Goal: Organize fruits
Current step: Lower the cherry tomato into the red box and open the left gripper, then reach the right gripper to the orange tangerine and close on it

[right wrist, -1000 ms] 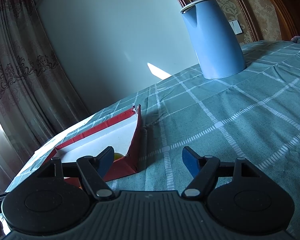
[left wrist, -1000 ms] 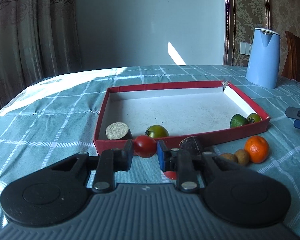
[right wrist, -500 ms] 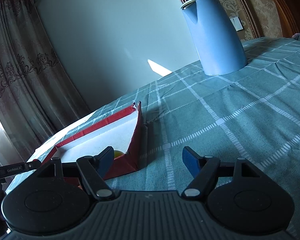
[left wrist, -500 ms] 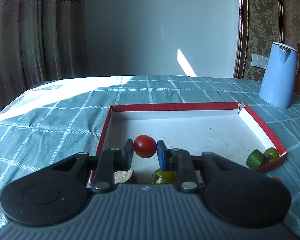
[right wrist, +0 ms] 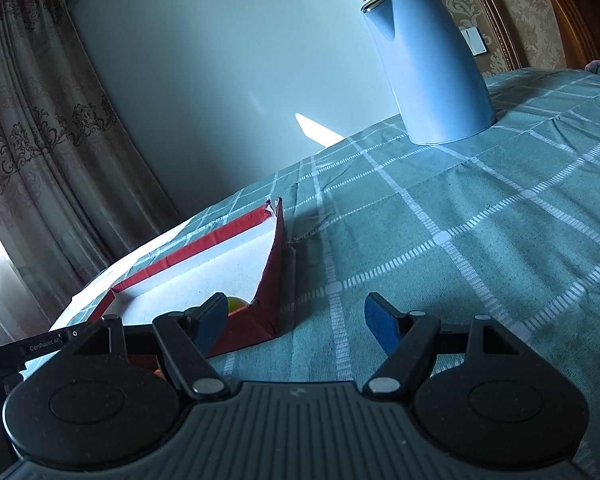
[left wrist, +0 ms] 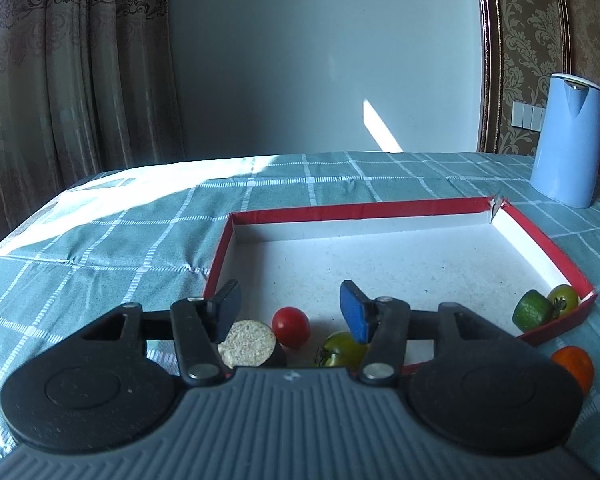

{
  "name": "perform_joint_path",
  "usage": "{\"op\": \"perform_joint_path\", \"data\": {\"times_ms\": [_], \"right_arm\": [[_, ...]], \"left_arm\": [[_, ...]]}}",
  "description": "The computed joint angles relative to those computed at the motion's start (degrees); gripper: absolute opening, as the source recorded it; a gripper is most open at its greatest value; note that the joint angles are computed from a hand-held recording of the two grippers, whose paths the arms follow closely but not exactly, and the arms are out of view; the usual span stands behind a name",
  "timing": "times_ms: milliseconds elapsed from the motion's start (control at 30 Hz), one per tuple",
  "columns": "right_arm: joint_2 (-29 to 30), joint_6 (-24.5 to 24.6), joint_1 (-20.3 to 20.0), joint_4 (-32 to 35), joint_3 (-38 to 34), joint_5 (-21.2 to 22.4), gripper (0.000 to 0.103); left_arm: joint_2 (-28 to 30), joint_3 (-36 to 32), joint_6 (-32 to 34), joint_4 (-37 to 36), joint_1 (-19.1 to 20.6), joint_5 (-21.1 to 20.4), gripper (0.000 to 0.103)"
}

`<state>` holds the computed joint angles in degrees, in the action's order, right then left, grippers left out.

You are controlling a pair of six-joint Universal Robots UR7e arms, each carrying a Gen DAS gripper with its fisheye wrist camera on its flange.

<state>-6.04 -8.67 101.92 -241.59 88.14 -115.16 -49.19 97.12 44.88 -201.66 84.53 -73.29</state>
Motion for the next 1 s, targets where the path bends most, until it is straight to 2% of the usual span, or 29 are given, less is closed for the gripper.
{"op": "perform_joint_path", "data": {"times_ms": [100, 167, 367, 467, 700, 900, 1000], "right_arm": [[-0.06, 0.34, -0.11, -0.05, 0.10, 0.19, 0.075], [-0.08, 0.45, -0.17, -0.12, 0.19, 0.32, 0.075], [-0.04, -0.17, -0.21, -0.56, 0.34, 0.83, 0.075], [-0.22, -1.32, -0.12, 0.37, 0.58, 2.02, 0.075], [-0.67, -7.31, 1.03, 6.35, 1.15, 6.13, 0.075], [1.39, -18.64, 4.30, 10.30, -1.90, 3.66, 0.075], [2.06, -21.70, 5.56, 13.15, -3.46, 1.02, 0.075]], "left_arm": [[-1.40, 2.20, -0.73, -1.91, -0.01, 0.05, 0.064], [-2.58, 4.31, -0.47, -4.30, 0.23, -0.37, 0.083], [-6.25, 10.69, 0.22, -11.05, 1.89, -2.05, 0.103], [-5.84, 11.53, 1.92, -13.97, 2.71, -0.88, 0.103], [-6.80, 8.76, -4.71, -4.32, 3.25, 2.96, 0.103], [-7.57, 8.73, -7.22, -2.41, 4.04, 1.81, 0.103], [-7.50, 8.59, -7.31, -2.49, 4.14, 1.23, 0.103]]}}
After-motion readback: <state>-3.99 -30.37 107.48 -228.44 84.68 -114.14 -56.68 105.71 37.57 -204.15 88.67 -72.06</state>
